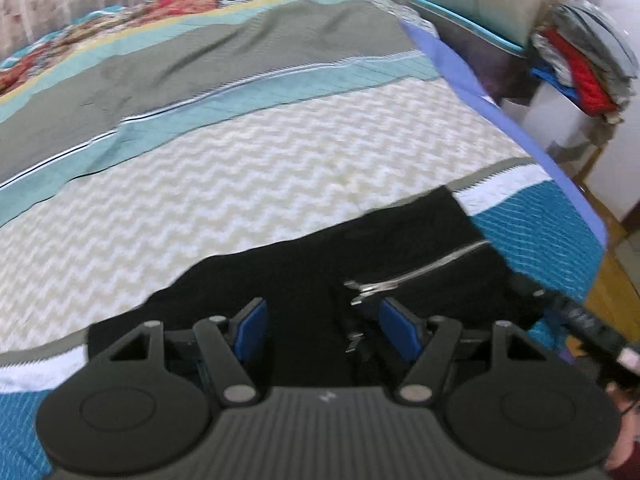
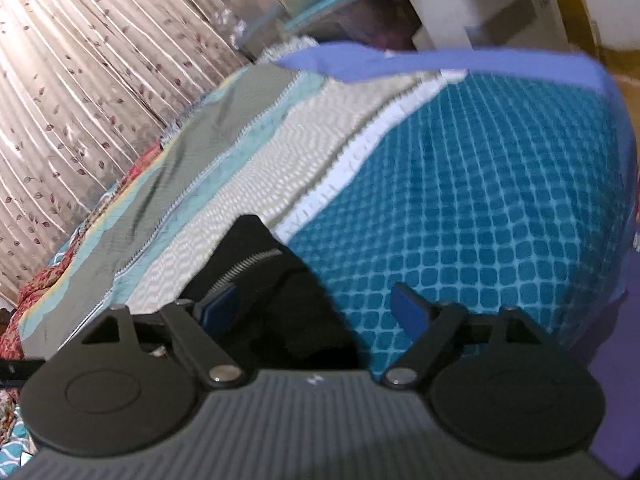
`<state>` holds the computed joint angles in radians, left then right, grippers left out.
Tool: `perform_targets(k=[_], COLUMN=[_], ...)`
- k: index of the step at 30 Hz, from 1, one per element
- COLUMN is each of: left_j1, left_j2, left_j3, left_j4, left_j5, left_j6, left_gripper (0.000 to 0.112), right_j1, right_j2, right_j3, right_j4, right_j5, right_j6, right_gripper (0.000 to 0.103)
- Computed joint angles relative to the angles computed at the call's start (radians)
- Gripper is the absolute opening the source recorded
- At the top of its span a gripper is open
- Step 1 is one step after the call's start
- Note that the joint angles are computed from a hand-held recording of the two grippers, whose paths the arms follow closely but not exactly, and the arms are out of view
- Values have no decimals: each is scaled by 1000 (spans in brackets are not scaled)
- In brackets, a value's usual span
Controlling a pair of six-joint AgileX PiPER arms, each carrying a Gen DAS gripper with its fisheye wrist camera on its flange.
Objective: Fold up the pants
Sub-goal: 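Grasp the zippered pants edge with the left gripper while the right gripper grasps another edge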
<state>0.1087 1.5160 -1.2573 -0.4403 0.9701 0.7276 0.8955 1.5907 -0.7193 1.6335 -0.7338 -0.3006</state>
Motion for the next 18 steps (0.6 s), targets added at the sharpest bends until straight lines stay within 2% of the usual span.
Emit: perform_targets(k=[1,2,3,4,5,7,11,15,18], left_j1=[-23,-47,-75,-95,-115,-151,-235,-322,-368], left_j2=[6,14,25,36,51,79,111,146,176], left_j3=[-6,-13,-22,-35,-55,-103,-164,-188,-198], left_j4=[7,15,26,34,38,38,65,144,196], left_j5=[2,2,0,5,15,39,38,19,13], left_j6=[-12,-25,-43,-59,-75,-100,-147,-195,-224], left_gripper=[64,64,64,65,69,79,91,93,95], right_j1=[0,2,-7,-31,-42,6,116,198,231], right_j2=[2,3,-1,-4,1,24,64,118,145], right_j3=[-2,-18,-29,-37,-43,-95,-196,-273,-313], right_j4=[0,18,15,-3,-22,29,68,76,89], right_j5=[5,11,52,121,151,113,9,-82,-115], right_j6=[-22,-83,-135,-154,-154,-263,-443,-589,-697], right_gripper=[84,68,52,28,23,21,20,20,20])
